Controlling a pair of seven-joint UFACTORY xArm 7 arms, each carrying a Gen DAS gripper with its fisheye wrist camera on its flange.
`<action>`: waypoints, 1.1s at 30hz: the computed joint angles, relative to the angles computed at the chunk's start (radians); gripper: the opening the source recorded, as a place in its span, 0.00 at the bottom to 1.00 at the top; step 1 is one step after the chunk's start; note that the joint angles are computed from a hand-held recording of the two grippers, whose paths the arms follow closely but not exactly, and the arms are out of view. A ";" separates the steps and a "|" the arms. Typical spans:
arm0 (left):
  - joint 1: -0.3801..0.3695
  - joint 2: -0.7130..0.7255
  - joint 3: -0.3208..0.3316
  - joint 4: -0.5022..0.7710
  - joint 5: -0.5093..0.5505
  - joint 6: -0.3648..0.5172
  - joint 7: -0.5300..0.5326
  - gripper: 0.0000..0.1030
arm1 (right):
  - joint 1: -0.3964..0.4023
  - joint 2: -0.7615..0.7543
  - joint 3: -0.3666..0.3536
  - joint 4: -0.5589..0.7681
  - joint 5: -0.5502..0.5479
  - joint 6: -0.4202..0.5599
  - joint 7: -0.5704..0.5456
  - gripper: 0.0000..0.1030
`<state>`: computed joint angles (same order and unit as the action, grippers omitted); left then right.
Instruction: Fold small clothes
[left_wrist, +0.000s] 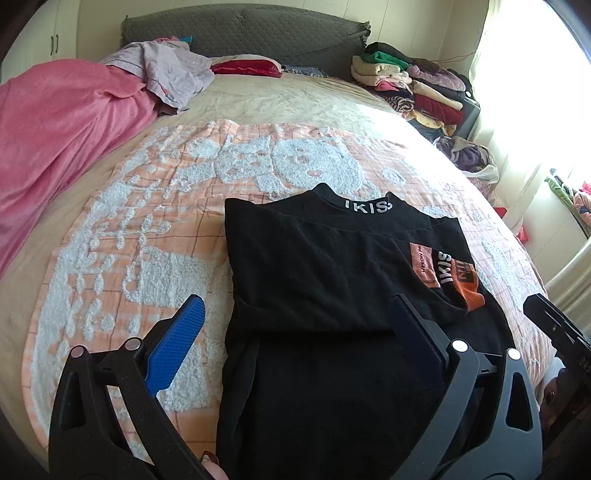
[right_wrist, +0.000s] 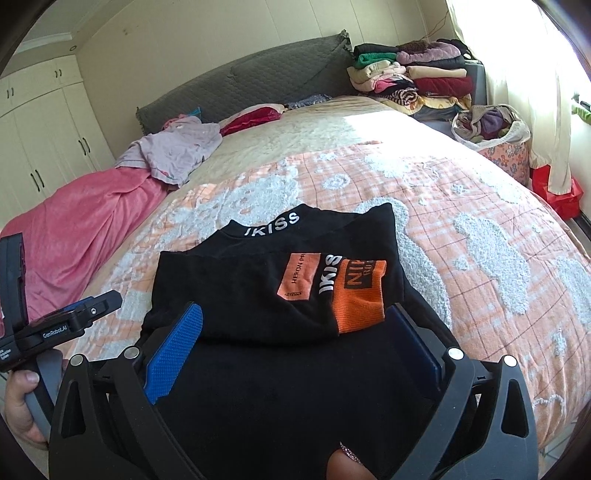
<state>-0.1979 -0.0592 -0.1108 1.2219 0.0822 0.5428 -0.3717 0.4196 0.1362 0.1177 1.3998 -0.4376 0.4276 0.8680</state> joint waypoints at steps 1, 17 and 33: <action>0.000 -0.007 0.000 -0.006 -0.001 -0.001 0.000 0.91 | 0.001 -0.004 0.000 -0.002 -0.004 0.000 0.001 0.96; 0.010 -0.108 -0.014 -0.097 0.030 -0.004 -0.017 0.91 | -0.024 -0.097 0.035 -0.089 0.019 -0.037 -0.024 0.96; 0.024 -0.189 -0.026 -0.206 0.033 0.013 -0.023 0.91 | -0.058 -0.174 0.076 -0.190 0.015 -0.011 -0.019 0.96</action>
<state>-0.1743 -0.2485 -0.1365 1.0159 0.1156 0.5561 -0.3949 0.3614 -0.0377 0.1932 1.2098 -0.4222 0.4168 0.8486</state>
